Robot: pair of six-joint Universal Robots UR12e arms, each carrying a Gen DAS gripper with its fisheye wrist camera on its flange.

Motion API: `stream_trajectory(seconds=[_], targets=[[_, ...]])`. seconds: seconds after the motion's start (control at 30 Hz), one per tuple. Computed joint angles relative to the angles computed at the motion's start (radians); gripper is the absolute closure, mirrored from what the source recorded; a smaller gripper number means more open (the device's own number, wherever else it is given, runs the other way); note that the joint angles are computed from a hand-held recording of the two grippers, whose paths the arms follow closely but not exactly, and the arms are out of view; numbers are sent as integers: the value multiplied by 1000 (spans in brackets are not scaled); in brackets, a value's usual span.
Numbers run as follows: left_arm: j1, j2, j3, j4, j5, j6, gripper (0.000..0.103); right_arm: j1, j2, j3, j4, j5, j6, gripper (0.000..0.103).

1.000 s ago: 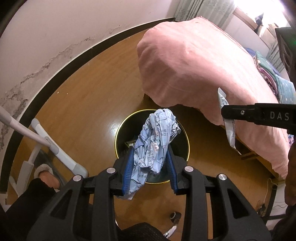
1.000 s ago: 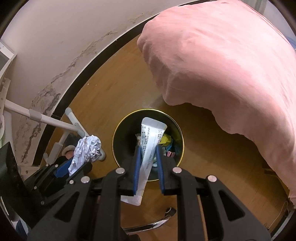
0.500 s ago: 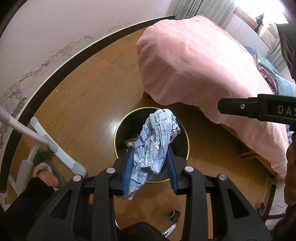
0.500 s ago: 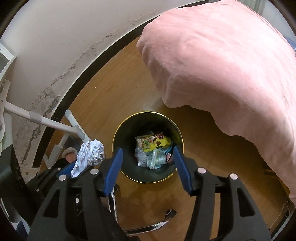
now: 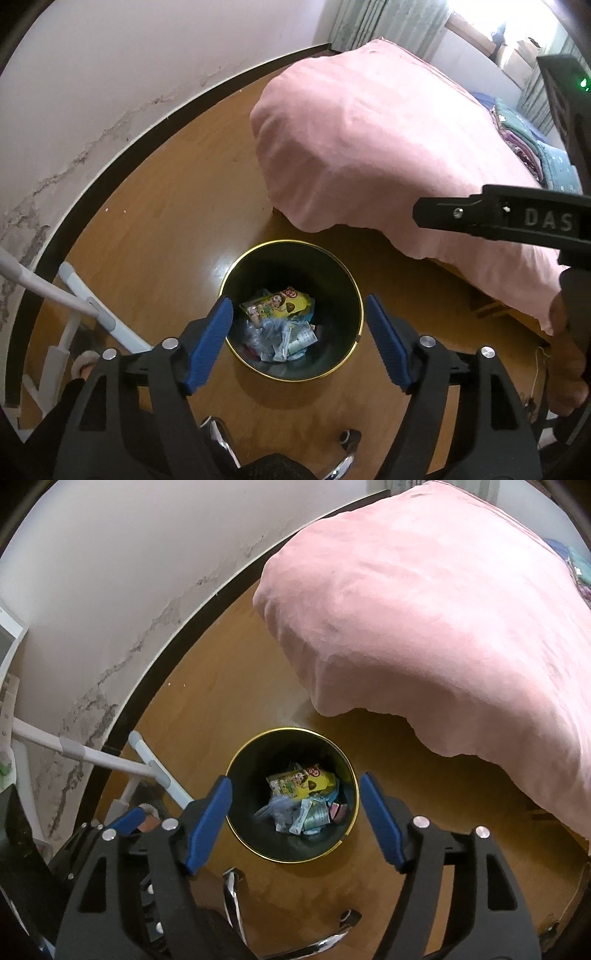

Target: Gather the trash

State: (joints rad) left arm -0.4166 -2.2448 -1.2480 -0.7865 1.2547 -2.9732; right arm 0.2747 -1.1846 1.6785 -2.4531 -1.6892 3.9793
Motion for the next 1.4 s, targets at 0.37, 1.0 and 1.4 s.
stream_trajectory(seconds=[0.37, 1.0, 1.4], targets=[[36, 159, -65, 77, 12, 32, 7, 54, -18, -78, -21, -133, -78, 11], [340, 514, -436, 261, 659, -340, 7, 299, 400, -885, 52, 60, -671, 7], [382, 567, -501, 263, 689, -418, 7, 332, 453, -958, 69, 87, -725, 7]])
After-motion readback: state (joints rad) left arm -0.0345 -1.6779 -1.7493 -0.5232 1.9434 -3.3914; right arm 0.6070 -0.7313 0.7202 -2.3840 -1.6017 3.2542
